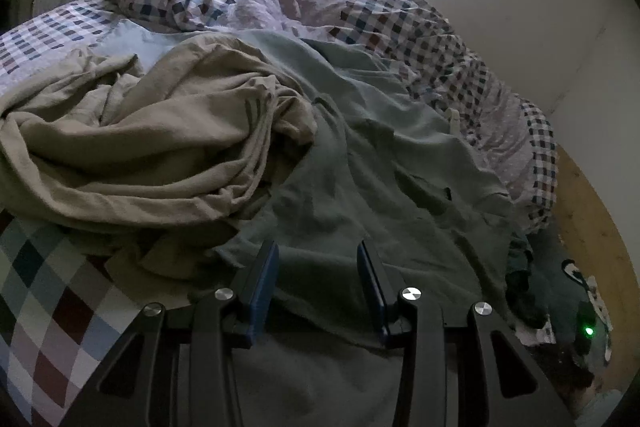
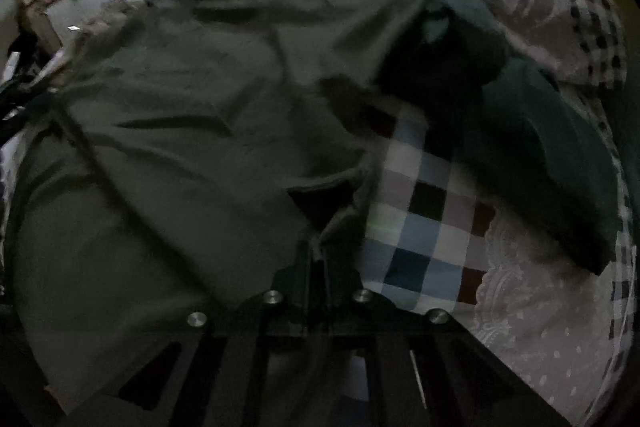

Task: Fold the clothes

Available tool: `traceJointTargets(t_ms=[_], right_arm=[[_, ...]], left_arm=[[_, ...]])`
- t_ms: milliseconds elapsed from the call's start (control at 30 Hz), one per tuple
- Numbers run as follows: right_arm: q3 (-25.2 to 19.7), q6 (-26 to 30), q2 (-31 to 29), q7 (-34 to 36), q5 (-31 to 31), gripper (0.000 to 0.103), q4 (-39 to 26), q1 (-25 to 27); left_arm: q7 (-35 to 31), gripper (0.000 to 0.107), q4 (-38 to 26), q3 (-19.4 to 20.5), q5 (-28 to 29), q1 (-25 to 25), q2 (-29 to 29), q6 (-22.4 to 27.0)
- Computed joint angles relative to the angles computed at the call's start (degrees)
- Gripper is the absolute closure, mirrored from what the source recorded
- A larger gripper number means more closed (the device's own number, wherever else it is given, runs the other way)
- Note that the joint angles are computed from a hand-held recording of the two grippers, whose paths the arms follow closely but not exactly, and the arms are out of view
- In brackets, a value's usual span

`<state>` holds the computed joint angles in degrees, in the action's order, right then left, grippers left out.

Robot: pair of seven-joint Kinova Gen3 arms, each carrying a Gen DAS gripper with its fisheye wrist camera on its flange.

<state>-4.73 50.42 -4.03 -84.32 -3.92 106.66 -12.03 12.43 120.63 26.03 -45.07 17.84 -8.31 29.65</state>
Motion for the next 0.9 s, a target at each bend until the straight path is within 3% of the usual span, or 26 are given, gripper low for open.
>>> traceJointTargets(t_ms=[233, 333, 467, 533, 600, 633, 667, 900], right_arm=[[-2.4, -11.4, -15.2, 2.0, 1.9, 0.099, 7.3, -1.6], [-4.8, -10.6, -17.6, 0.1, 3.1, 0.099, 7.5, -1.5], [-5.4, -7.9, -17.0, -3.5, 4.0, 0.099, 7.0, -0.3], [-2.2, -6.3, -16.1, -3.4, 1.8, 0.098, 6.7, -0.9], [0.0, -4.8, -14.5, -3.1, -0.3, 0.089, 6.3, -1.0], [0.2, -4.7, -13.4, -3.7, -0.5, 0.076, 6.2, -0.5], [0.8, -4.7, -12.4, -3.5, -1.1, 0.069, 6.4, -0.4], [0.9, -4.2, -5.9, -0.9, -1.0, 0.068, 5.8, 0.2]], left_arm=[[0.6, 0.064, -0.2, -0.6, 0.2, 0.5, 0.7, 1.7], [-0.1, 0.064, -0.5, -1.5, 1.1, 1.2, 1.0, 2.4], [-0.5, 0.064, -0.7, -2.1, 1.6, 1.8, 1.3, 2.4], [-0.4, 0.064, -0.8, -2.1, 1.4, 2.1, 1.5, 2.5], [-0.3, 0.064, -1.0, -2.2, 1.1, 2.4, 1.6, 2.4], [-0.1, 0.064, -1.0, -2.3, 1.0, 2.5, 1.7, 2.3], [0.1, 0.064, -1.1, -2.3, 0.9, 2.7, 1.8, 2.3], [0.6, 0.064, -1.4, -2.8, 0.0, 3.5, 2.3, 1.9]])
